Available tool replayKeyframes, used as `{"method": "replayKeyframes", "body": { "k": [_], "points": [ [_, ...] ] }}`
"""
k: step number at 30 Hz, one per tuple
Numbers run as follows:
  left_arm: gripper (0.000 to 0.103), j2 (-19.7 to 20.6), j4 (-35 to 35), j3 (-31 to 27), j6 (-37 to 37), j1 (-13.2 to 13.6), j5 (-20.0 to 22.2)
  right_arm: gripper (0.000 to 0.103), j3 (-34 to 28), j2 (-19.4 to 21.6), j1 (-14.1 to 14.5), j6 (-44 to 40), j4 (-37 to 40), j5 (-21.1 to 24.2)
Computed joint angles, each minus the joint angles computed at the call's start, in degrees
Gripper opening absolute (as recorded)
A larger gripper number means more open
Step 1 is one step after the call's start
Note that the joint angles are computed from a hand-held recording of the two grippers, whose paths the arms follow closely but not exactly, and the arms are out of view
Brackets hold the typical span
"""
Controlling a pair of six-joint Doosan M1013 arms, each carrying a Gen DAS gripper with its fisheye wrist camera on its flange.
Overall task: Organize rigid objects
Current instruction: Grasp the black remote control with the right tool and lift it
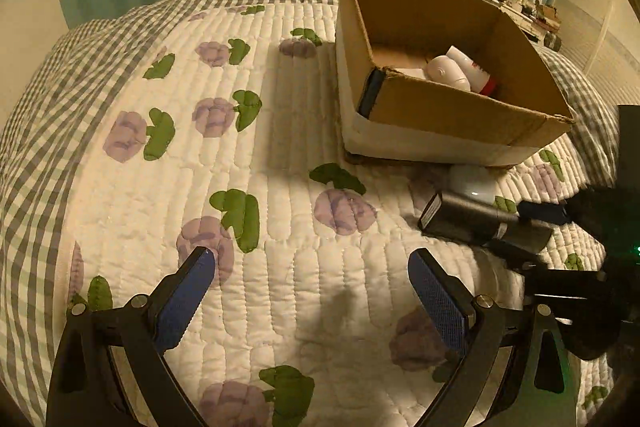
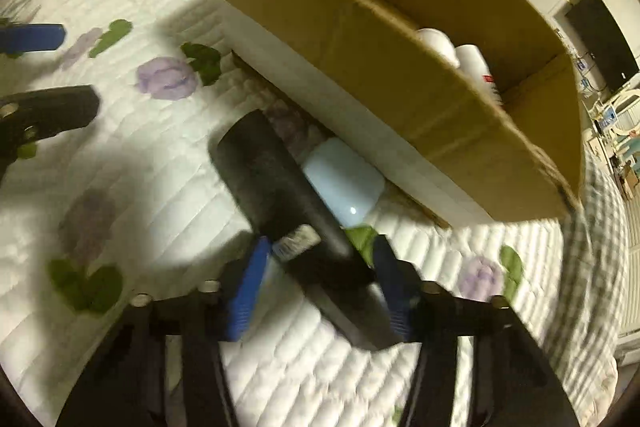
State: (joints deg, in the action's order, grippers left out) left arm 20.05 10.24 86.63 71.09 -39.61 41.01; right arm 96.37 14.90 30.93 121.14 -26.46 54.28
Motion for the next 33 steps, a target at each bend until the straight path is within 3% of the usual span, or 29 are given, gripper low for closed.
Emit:
{"method": "replayKeyframes", "body": {
  "k": [2,5,10,12,16,21,30,33],
  "points": [
    [0.099,-0.1,0.3,0.0,-0.2,-0.1,-0.1,0.02,0.2,-1.3,-0.3,-1.2,3.5,0.1],
    [0.099,-0.5,-0.2,0.4,0.2,-0.1,-0.5,0.0,0.1,-2.1,-0.3,-4.0,7.0,0.8],
    [0.099,-0.4,-0.1,0.5,-0.4,0.3,-0.2,0.0,-0.2,-1.2,-0.1,-6.1,7.0,-0.8],
    [0.099,-0.2,0.1,0.3,-0.8,0.4,0.0,0.002,-0.5,-0.4,0.6,-6.5,4.5,-1.3],
    [0.099,0.1,0.5,0.2,-1.3,0.6,0.4,0.028,0.4,-0.3,1.7,-9.5,1.5,-2.4],
    [0.099,0.5,1.4,0.1,-1.6,0.4,0.9,0.047,1.8,-0.8,1.7,-5.8,-4.1,-2.4],
    [0.099,0.7,2.1,0.0,-2.0,0.3,1.8,0.048,0.3,2.1,1.4,-7.5,-5.3,-2.1],
    [0.099,0.5,2.3,0.0,-2.2,0.2,2.5,0.043,-0.7,2.7,0.3,-6.2,-2.9,-2.4]
  ]
}}
